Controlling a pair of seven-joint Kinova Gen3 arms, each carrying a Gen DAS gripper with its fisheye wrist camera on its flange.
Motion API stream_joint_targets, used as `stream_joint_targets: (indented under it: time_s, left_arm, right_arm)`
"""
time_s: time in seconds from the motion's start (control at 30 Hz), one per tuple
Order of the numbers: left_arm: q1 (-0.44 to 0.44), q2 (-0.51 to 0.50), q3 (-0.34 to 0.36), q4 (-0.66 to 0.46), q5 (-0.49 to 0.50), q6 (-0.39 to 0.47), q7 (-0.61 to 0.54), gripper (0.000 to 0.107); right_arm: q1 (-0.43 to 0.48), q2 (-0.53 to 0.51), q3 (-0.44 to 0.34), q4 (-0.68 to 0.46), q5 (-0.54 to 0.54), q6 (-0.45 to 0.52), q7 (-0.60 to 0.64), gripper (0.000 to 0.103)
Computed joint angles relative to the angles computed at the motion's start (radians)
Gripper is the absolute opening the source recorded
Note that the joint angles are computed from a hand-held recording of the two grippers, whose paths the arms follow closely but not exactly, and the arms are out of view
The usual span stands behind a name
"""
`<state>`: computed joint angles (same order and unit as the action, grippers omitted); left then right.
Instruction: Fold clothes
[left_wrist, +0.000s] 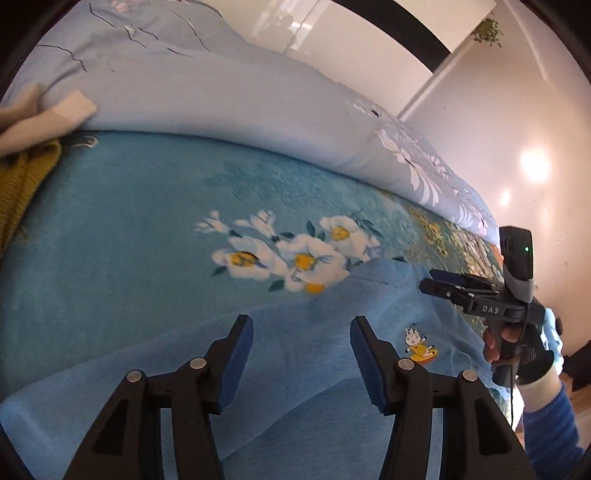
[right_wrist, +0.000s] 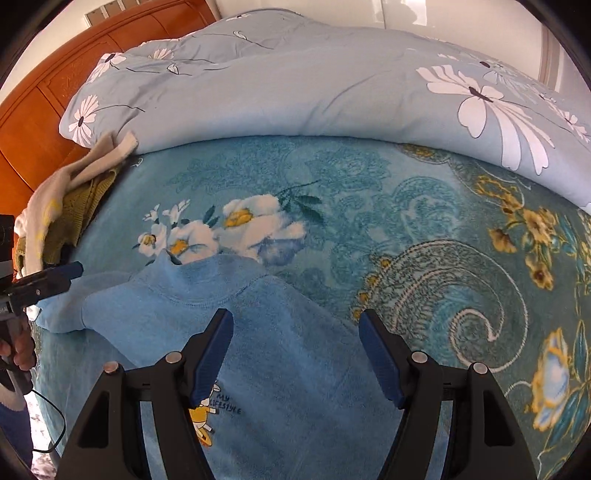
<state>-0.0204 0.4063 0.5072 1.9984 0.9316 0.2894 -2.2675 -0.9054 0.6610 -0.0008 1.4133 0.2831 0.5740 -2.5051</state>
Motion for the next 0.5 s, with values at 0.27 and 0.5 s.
stream_joint_targets:
  time_s: [0.27,0.5]
  left_arm:
    - [0.063,0.024,-0.015,-0.006,-0.034,0.134,-0.036,0.058]
    - [0.129,-0.071,-0.061,0.047,-0.023,0.215,-0.131,0.058]
  right_arm:
    - [-0.007,-0.075,-0.041,0.135,-0.021,-0.147,0.057,0.006]
    - [-0.132,-0.125,-0.038,0.236,0.002,-0.162,0.061,0.006]
